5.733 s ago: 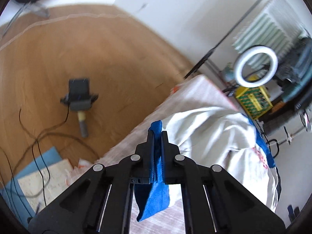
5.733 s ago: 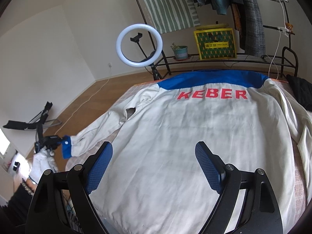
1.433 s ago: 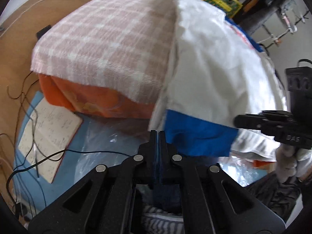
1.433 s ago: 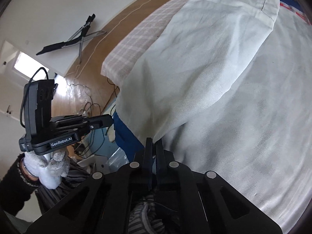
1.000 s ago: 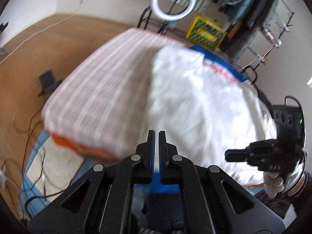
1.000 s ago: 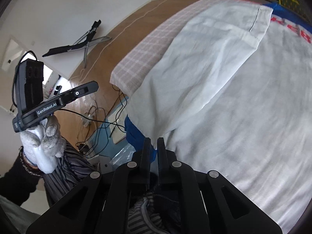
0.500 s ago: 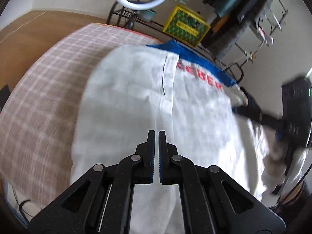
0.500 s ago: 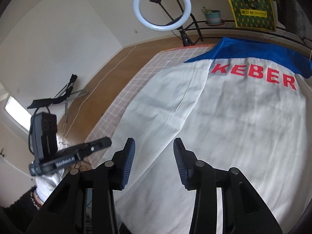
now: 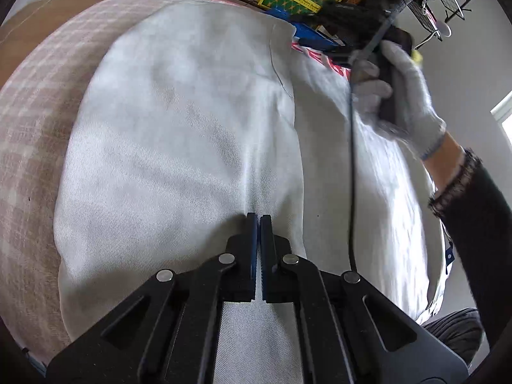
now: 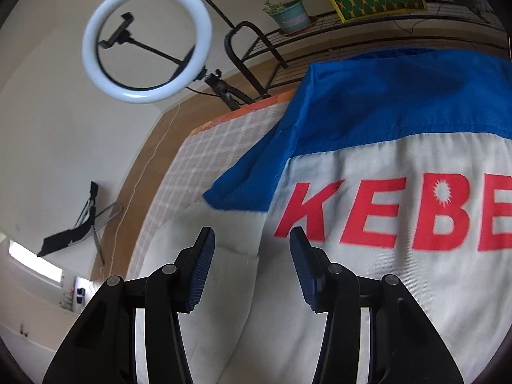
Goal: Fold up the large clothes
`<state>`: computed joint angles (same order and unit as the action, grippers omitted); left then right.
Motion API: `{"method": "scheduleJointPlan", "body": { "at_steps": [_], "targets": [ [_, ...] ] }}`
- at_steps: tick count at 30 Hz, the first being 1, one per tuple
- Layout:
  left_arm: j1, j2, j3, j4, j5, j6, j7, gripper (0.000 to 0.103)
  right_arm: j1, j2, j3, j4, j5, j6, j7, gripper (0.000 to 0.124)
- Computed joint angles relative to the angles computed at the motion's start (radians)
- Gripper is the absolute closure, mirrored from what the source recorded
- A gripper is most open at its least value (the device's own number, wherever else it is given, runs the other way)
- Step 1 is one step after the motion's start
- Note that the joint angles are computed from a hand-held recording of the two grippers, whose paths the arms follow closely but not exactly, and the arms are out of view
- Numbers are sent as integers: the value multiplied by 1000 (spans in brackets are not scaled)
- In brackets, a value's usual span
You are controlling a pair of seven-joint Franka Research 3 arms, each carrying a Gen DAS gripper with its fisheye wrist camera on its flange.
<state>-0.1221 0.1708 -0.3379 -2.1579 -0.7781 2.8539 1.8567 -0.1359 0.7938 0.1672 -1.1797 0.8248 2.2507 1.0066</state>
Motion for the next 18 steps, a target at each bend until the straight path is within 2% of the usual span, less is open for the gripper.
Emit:
{"method": "scheduleJointPlan", "body": {
  "at_steps": [3, 5, 6, 8, 9, 11, 12, 15, 16, 18],
  "targets": [
    [-12, -3, 2, -8, 37, 23, -17, 103, -18, 137, 43, 181, 44, -80, 60, 77],
    [-14, 2, -2, -4, 47, 32, -29, 103, -35, 200, 88, 267, 83, -123, 61, 109],
    [-14, 4, -4, 0, 52, 31, -36, 103, -40, 203, 115, 273, 78, -106, 38, 118],
    [-12, 6, -6, 5, 63, 23, -48, 103, -13, 151, 88, 217, 79, -42, -83, 120],
    [-13, 6, -6, 6, 73, 22, -56, 103, 31, 143, 34, 221, 8, -13, -71, 120],
    [-20, 6, -4, 5, 102, 30, -79, 103, 137, 170, -93, 266, -203, 65, 64, 120],
    [-22, 2, -3, 1, 115, 31, -92, 103, 153, 194, -116, 307, -241, 55, 114, 124],
    [-15, -17, -8, 2, 105, -11, -106, 103, 128, 199, -74, 331, -284, 43, 152, 118],
    [-4, -37, -18, -10, 43, -15, -78, 103, 117, 172, -66, 290, -274, 42, 136, 118],
    [-3, -88, -17, -57, -71, 16, -3, 103, 90, 84, -35, 157, -246, 95, 99, 118]
  ]
}}
